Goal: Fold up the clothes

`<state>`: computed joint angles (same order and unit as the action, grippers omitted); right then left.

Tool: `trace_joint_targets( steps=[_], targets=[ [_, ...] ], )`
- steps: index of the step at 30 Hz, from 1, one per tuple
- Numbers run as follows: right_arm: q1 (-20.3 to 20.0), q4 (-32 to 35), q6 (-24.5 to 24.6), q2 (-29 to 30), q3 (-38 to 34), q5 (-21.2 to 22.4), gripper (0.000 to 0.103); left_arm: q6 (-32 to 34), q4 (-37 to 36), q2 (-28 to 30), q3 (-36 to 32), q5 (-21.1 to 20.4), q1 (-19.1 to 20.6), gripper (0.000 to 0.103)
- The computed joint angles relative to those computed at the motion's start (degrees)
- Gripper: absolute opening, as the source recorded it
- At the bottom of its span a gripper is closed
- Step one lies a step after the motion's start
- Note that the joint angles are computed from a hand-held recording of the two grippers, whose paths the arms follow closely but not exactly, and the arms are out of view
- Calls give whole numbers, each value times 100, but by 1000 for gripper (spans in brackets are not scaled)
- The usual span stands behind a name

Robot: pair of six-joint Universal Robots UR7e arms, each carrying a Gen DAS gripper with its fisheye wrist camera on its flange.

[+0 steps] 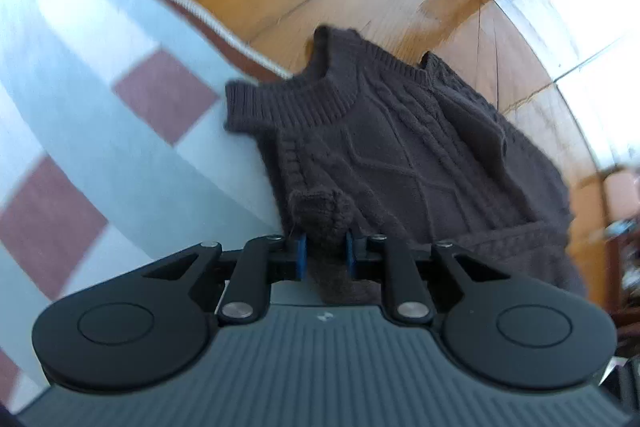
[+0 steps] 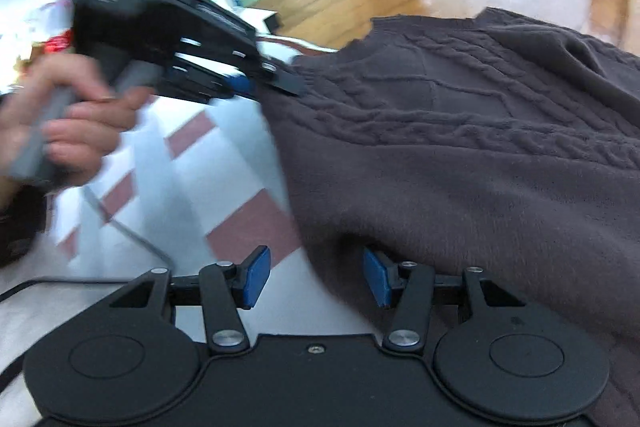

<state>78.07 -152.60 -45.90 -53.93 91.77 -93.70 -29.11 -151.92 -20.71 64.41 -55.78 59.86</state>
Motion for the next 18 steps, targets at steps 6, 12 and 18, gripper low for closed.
trace_joint_targets(
  steps=[6,12,18],
  targets=[
    [-55,-524,178,166,140,385,19,159,265,-39,38,347,-71,15],
    [18,-533,348,12,452,135,18,-114,695,-161,81,406,29,15],
    [-129,115,750,-66,246,430,23,-227,1286,-67,-163,543,25,16]
  ],
)
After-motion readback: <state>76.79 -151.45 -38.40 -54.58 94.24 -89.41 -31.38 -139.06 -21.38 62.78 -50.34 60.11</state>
